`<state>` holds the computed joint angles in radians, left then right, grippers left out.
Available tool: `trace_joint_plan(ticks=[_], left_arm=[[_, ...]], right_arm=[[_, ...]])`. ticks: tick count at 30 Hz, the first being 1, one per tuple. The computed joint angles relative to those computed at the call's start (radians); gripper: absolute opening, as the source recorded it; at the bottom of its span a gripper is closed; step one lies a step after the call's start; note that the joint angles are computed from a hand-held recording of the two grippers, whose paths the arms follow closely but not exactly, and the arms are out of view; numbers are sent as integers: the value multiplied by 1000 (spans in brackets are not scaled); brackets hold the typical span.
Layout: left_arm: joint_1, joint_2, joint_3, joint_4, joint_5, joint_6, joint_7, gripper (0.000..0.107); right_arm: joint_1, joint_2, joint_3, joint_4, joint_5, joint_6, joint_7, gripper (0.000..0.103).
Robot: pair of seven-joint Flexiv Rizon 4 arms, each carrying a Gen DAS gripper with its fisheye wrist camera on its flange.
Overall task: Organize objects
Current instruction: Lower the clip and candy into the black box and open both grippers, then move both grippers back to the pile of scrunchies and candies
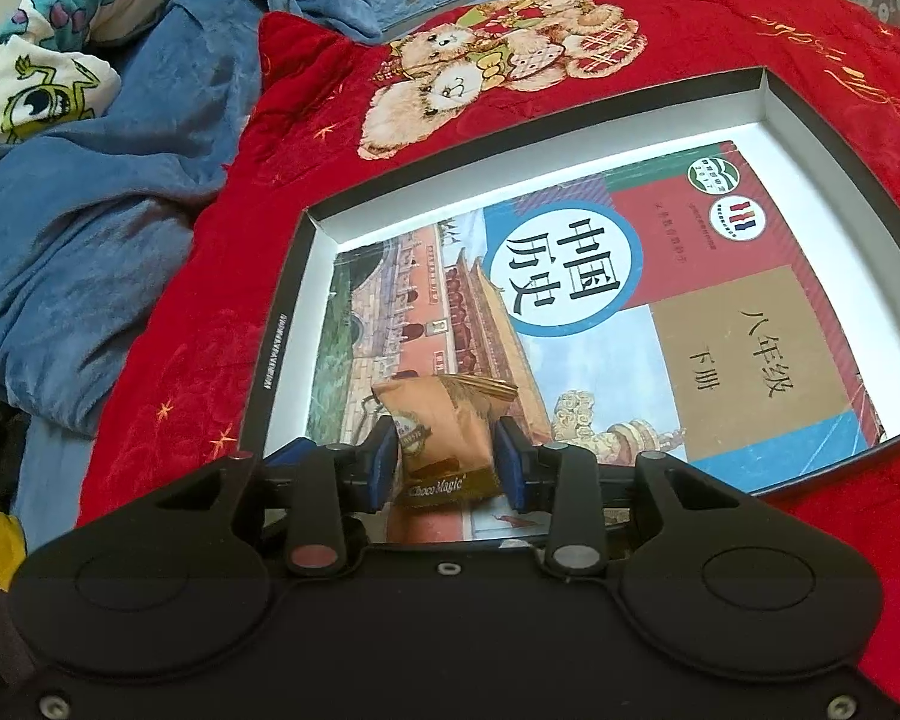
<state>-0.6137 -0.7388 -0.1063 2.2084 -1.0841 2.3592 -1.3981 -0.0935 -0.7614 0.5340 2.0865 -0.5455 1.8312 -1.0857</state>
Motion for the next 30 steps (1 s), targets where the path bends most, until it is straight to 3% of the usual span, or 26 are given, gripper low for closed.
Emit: trace_joint_plan(ticks=[4,12,16,20,23,30], left_arm=[[-14,7,-1,-4,-47,0,39,66],[18,40,1,51,35,17,-28,68],[39,59,8,80,100,18,-84,69],[23,72,23,89,92,22,-84,69],[5,84,26,93,49,36,-57,69],[6,133,17,132,57,74,-66,69]], right_arm=[[15,14,-16,6,7,0,2,36],[-53,-13,50,3,-21,3,14,48],[-53,-5,44,9,-31,24,23,54],[-79,-3,60,15,-64,31,40,57],[-85,14,55,28,-81,54,52,66],[-84,94,9,78,-152,142,104,69]])
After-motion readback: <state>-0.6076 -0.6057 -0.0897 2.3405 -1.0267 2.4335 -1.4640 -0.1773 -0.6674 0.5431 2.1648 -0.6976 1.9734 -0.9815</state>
